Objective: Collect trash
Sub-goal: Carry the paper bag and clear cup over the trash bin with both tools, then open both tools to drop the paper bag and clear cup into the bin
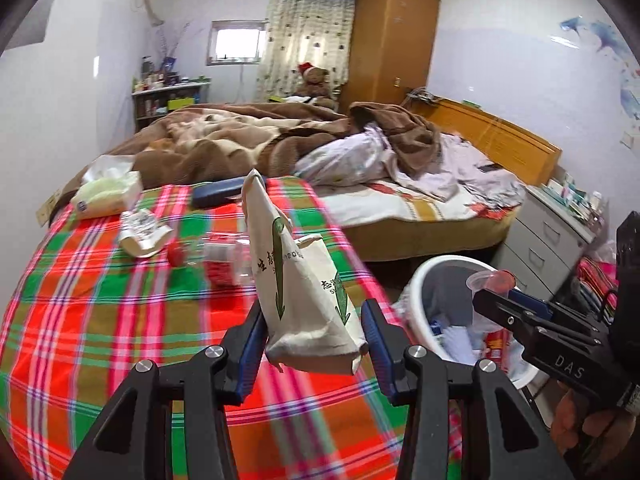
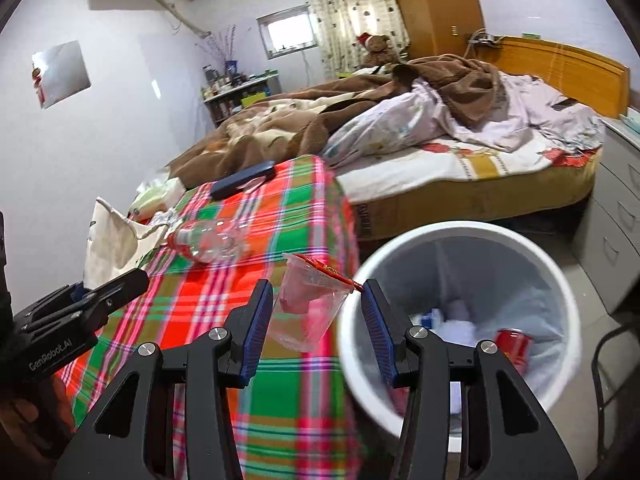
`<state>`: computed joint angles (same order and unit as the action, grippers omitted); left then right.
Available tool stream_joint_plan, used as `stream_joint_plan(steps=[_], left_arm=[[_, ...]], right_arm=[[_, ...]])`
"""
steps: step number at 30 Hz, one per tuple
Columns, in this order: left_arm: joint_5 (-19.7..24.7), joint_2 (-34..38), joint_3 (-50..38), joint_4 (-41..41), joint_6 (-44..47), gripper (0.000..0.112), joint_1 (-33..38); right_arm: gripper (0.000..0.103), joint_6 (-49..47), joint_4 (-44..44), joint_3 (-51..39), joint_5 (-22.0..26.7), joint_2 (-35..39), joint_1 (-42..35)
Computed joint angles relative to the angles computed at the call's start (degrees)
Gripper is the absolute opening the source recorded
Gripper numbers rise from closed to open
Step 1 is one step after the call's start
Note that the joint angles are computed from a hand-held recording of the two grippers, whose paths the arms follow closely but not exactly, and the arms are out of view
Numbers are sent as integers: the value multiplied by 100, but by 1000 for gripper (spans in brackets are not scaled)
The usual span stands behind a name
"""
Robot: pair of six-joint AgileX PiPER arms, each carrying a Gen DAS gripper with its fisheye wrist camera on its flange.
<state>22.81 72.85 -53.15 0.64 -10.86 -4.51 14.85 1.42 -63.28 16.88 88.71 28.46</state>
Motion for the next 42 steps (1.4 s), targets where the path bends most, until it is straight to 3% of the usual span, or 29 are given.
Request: stream_joint_plan(steps=[10,19,34,38,40,42], left_arm=[[12,660,-515,706,-875,47,-1153],[2,1426,-1109,597,-873,47,-1773],[284,2647,-2109,25,-268,48,-2092],[317,2814,-2230,-246,-89,57,-2026],[310,2831,-2227,-274,-60,59,-2004],[288,2819,-2203,-58,-237,60,-2042]], right_arm=[[47,-263,37,274,26,-253,-645],[48,-964,508,319,197,-210,-1159],[48,-1812,984,87,620,229,-1664],[49,-1731,856,70,662,239,-1661],[50,-1667,756,68,639,239,-1664],[60,-1643,716,89,631,210,-1651]])
